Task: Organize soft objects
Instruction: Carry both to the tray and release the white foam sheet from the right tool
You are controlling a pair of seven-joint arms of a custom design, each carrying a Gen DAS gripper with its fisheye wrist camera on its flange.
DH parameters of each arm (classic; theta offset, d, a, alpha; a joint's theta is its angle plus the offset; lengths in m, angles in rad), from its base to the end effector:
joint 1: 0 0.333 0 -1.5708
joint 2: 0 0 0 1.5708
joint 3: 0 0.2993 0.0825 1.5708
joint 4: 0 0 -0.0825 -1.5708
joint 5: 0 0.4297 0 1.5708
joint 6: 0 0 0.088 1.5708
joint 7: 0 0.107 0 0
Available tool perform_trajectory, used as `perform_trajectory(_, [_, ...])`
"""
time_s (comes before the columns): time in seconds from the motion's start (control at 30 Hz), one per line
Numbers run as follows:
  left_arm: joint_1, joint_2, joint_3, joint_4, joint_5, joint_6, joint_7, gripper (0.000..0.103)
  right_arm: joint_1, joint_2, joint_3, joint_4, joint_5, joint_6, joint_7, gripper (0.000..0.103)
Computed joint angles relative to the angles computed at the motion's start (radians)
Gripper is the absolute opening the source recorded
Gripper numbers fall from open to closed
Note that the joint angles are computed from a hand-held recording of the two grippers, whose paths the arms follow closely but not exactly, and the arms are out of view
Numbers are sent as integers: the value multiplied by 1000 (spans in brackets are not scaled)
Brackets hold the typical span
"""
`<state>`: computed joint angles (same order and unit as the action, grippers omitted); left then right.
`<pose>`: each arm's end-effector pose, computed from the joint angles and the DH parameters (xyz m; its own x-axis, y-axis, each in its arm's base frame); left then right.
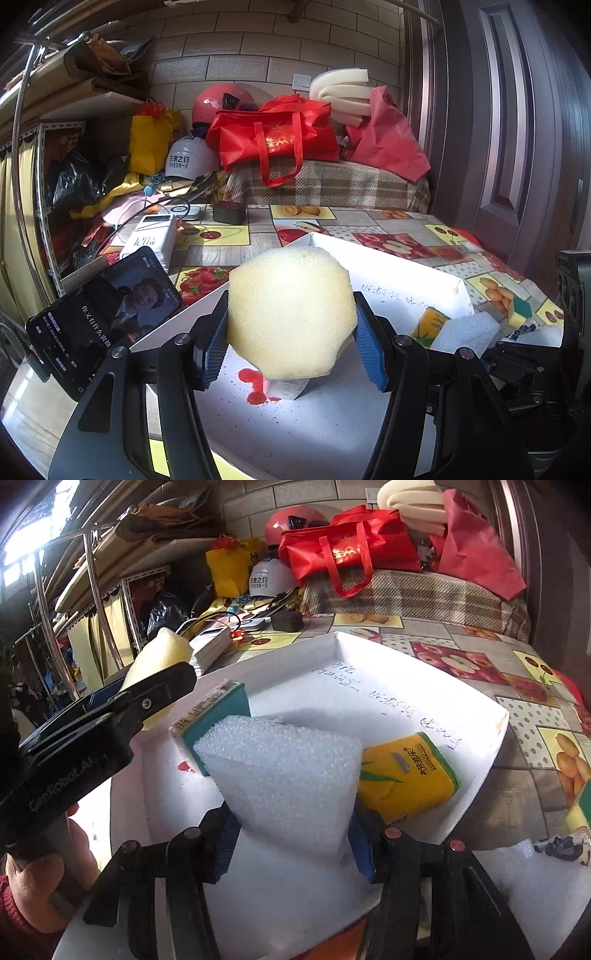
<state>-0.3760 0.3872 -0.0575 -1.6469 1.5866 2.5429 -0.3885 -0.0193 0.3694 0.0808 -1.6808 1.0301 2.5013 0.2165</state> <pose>0.6628 -0.3154 0.3996 0.2535 -0.9608 0.1120 -0.3364 -0.1961 -0.9211 0.7279 0.0333 0.3971 0.6615 -0.7437 -0.0969 -0.5207 -0.3624 -0.7730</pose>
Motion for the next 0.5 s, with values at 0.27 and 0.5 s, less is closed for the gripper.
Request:
perform_trajectory(0.27, [-18,0,0,0,-36,-81,2,96,-11,-58,37,-71,186,109,-210,90])
perform_trajectory(0.5, [-14,-11,-4,-16,-19,-85,-28,103,1,-144,28,-160,536,126,-600,103])
